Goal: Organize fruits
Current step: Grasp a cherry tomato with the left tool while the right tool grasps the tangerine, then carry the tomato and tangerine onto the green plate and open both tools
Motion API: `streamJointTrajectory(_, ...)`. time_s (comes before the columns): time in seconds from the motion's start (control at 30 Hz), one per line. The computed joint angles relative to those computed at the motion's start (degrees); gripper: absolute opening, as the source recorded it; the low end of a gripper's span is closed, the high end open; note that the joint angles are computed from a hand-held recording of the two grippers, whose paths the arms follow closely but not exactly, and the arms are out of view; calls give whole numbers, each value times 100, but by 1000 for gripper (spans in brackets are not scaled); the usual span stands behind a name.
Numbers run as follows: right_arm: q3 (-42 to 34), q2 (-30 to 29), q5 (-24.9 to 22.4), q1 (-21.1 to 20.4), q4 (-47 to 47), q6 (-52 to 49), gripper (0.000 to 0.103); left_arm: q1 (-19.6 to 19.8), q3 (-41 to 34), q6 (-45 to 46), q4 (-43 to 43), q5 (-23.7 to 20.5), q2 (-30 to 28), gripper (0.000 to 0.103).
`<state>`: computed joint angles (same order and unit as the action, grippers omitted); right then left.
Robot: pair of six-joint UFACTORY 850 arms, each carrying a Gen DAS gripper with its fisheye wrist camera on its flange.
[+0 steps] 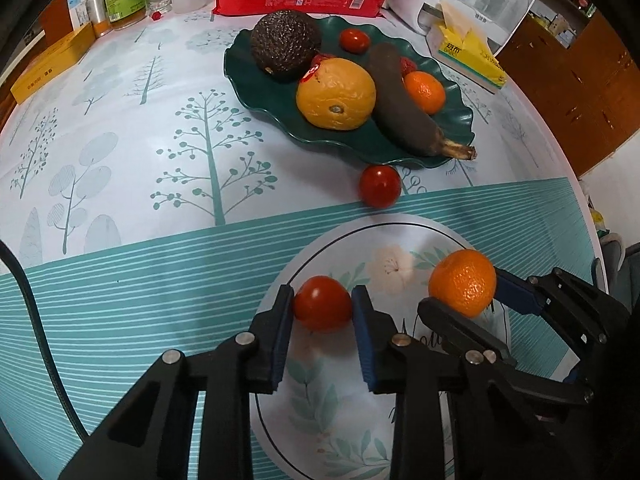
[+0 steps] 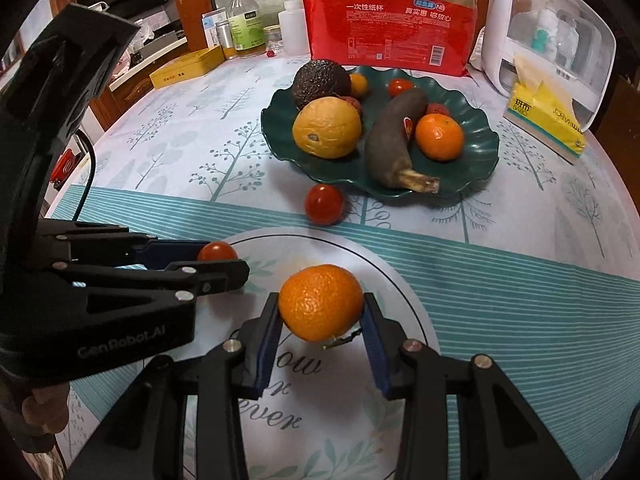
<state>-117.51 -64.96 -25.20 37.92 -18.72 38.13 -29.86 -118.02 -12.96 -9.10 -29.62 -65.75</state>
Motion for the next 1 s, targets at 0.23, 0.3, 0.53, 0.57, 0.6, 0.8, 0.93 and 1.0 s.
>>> streamJointTrajectory(0.23, 127, 115, 95, 33, -129, 77, 39, -9, 463, -91, 24, 308, 310, 26)
streamJointTrajectory(0.3, 175, 161, 128, 41, -171, 103, 39, -22, 610, -136, 86, 414, 444, 26)
streamJointTrajectory(0.53, 464, 445, 230, 67, -411, 326, 39, -149, 912, -742, 820, 617, 878, 26)
streamJointTrajectory(0.57, 526, 510, 244, 60, -409, 339, 39, -177, 941, -936, 1056, 617, 953, 26)
streamJointTrajectory(0.6, 588, 578, 254, 51, -398, 346, 39, -198, 971, -1071, 1222, 625, 1015, 26)
streamJointTrajectory(0.8, 919, 1029, 337, -44, -597, 526, 39, -330, 952, -1981, 2334, 478, 1351, 26)
streamJointTrajectory(0.93, 905, 1234, 284, -135, -725, 523, 39, -391, 758, -2301, 2849, 337, 1445, 26)
streamJointTrajectory(1.0, 834, 1308, 250, -185, -701, 446, 39, -404, 597, -2379, 3079, 249, 1449, 26)
